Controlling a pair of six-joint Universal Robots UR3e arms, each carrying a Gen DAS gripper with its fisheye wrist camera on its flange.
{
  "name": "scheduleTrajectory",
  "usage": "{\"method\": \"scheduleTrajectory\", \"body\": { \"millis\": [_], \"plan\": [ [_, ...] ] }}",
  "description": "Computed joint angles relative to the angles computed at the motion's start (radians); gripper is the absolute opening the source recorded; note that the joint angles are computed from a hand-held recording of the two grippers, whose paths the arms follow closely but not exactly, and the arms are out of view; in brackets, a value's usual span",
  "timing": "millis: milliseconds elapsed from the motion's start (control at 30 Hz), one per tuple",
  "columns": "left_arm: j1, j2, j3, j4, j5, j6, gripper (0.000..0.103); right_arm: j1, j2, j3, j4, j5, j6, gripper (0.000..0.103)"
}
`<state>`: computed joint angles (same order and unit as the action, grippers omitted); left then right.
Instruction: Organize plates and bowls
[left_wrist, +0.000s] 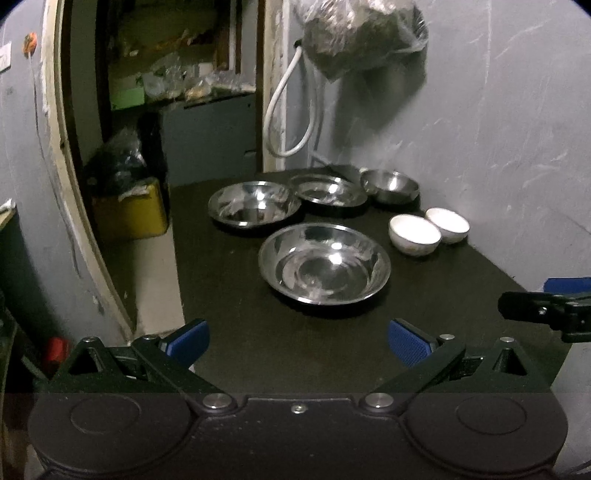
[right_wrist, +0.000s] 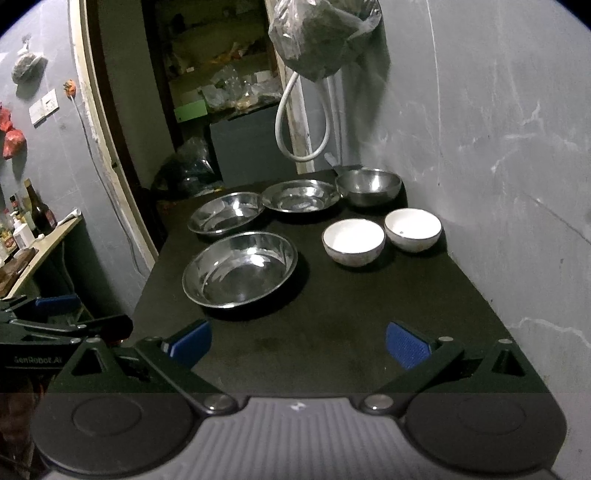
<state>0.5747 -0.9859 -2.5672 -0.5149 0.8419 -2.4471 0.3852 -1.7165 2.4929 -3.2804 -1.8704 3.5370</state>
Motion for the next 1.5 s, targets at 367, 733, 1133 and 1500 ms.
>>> {"method": "scheduleTrajectory", "body": {
  "millis": [367, 733, 1133, 1500],
  "plan": [
    [0.000, -0.088, 0.067, 0.010, 0.060, -0.071, 0.102, 0.053, 0.010, -0.019, 0.052, -0.065, 0.037, 0.103],
    [-0.090, -0.422, 0.293, 0.245, 0.141, -0.318, 0.102, -0.086, 0.040, -0.100, 0.083, 0.080, -0.072, 0.103],
    [-0.364, -0.998, 1.065, 0.111, 0.471, -0.634, 0.102, -0.335, 0.475, -0.647, 0.169, 0.509, -0.239, 0.103],
    [-0.442, -1.645, 2.134, -0.402, 0.551, -0.671, 0.100, -0.416, 0.940, -1.204, 0.321, 0.757, -0.142, 0.100]
  ]
}}
